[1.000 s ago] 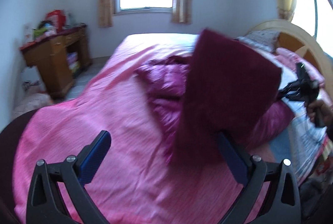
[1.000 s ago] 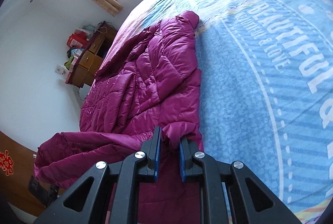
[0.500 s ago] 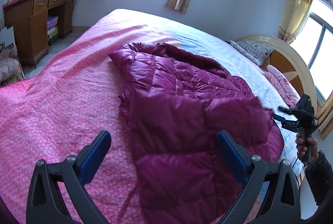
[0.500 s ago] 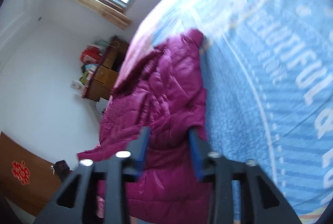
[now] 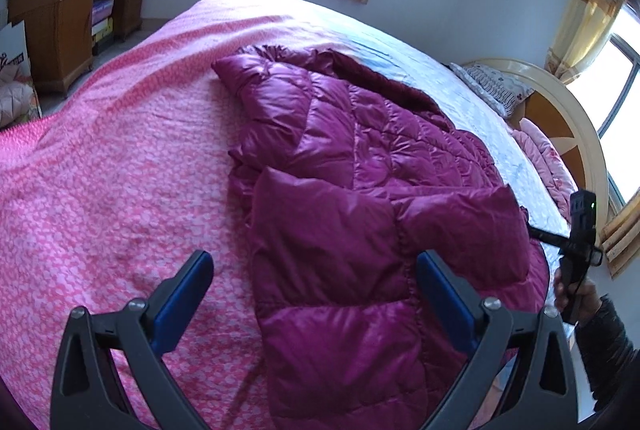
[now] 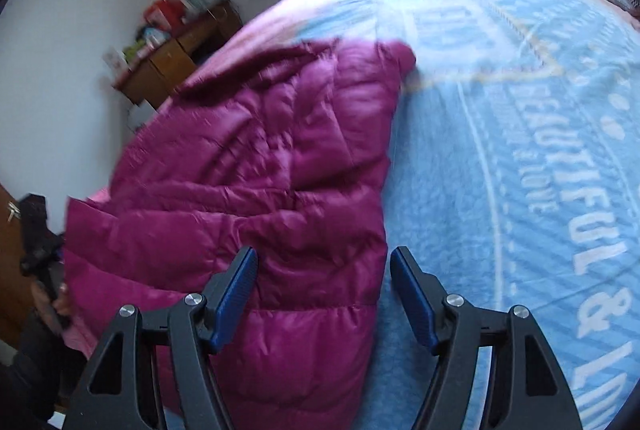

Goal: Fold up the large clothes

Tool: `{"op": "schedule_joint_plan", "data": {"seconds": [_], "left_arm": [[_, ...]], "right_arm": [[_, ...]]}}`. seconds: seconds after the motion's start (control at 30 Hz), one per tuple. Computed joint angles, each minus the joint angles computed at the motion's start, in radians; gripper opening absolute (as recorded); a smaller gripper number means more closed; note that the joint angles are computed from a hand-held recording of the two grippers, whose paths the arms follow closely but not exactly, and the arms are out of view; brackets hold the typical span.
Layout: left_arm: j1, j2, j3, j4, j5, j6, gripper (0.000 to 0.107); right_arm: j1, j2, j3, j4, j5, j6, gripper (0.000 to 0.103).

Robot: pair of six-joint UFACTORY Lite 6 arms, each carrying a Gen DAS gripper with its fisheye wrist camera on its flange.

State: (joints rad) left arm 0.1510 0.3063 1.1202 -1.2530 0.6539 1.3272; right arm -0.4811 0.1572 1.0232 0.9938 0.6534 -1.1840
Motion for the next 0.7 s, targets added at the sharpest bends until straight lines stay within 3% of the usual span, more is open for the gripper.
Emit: {"op": "schedule_joint_plan", "data": {"seconds": [0.1, 0.13, 0.2, 0.23, 0.3, 0.4, 0.57, 0.7], "left_arm": [[-0.012, 0.017, 0.014, 0.019, -0.008, -0.029, 0.096], [-0.018, 0.015, 0.011, 0.015, -0.011, -0.022, 0.091], [-0.039, -0.004, -0.009, -0.003, -0.030, 0.003, 0.064], [-0.049, -0.029, -0.036, -0.023, -0.054, 0.027, 0.058], [-0.069, -0.102, -0.113, -0.098, -0.120, 0.110, 0.036], [-0.045, -0.201, -0.199, -0.171, -0.113, 0.164, 0.019], [0.058, -0.389, -0.335, -0.270, -0.002, 0.242, 0.010], [0.067, -0.480, -0.346, -0.254, 0.002, 0.208, 0.009]], "right_arm": [[0.016, -0.045, -0.069, 0.079, -0.058, -0.101, 0.065], [0.012, -0.055, -0.082, 0.097, -0.054, -0.124, 0.041], [0.008, -0.089, -0.111, 0.098, -0.054, -0.122, 0.028], [0.015, -0.113, -0.130, 0.114, -0.074, -0.131, 0.022], [0.008, -0.195, -0.182, 0.130, -0.087, -0.144, 0.017], [-0.007, -0.336, -0.246, 0.119, -0.074, -0.133, 0.012], [-0.032, -0.618, -0.325, 0.053, -0.031, -0.067, 0.012], [-0.005, -0.717, -0.302, 0.026, -0.027, 0.007, 0.012]]}}
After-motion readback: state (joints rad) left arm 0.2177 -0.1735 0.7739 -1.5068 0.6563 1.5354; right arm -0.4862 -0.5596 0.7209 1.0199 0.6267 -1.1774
